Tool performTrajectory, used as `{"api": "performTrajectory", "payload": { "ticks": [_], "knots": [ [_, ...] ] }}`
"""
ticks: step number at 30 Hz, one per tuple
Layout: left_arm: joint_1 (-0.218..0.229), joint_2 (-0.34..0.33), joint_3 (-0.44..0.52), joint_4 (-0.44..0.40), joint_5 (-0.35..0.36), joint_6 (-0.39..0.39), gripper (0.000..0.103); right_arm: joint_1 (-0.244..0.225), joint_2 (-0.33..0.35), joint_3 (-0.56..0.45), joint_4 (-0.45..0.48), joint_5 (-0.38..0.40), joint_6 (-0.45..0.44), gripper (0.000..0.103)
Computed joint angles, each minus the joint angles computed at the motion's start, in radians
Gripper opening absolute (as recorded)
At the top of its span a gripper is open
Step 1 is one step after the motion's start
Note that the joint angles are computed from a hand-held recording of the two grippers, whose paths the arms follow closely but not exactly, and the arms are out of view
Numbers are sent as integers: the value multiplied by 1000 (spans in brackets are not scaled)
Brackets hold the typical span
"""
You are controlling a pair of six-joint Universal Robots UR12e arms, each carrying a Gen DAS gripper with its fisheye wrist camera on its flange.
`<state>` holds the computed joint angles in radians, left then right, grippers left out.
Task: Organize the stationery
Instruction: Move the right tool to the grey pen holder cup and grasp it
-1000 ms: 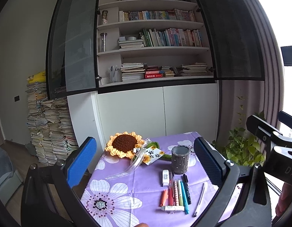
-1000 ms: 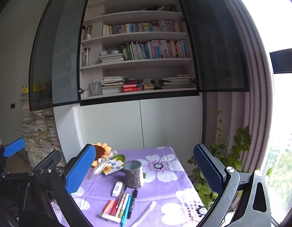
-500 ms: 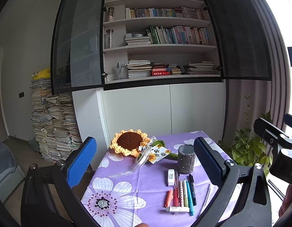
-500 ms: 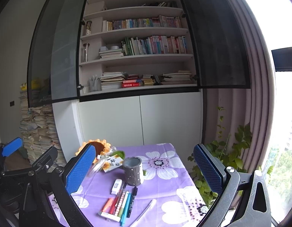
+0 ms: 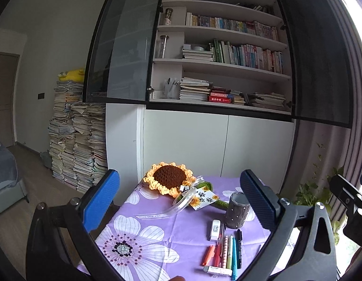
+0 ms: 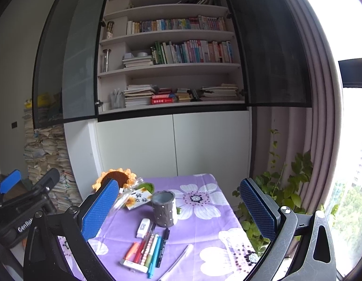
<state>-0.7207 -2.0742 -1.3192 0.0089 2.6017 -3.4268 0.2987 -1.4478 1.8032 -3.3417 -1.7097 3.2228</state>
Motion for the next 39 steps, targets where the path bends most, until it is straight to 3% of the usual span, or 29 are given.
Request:
{"api": "performTrajectory", "payload": {
  "ticks": [5,11,15,22,35,39],
  "knots": [
    [0,-9,15,-41,20,67,102,-1,4,-5,12,6,5,103],
    [7,2,1,-68,-55,100,102,-3,4,-7,23,9,-1,103],
    [8,2,-3,-60,-56,114,102,-4,5,-11,31,13,3,103],
    [10,-3,5,-50,-36,80,102,-5,10,-19,49,13,-2,103],
    [32,-6,7,-98,-96,51,102,-13,42,-53,104,27,-12,103],
    [37,-22,22,-96,-60,56,102,-17,58,-67,126,34,-14,103]
  ]
}}
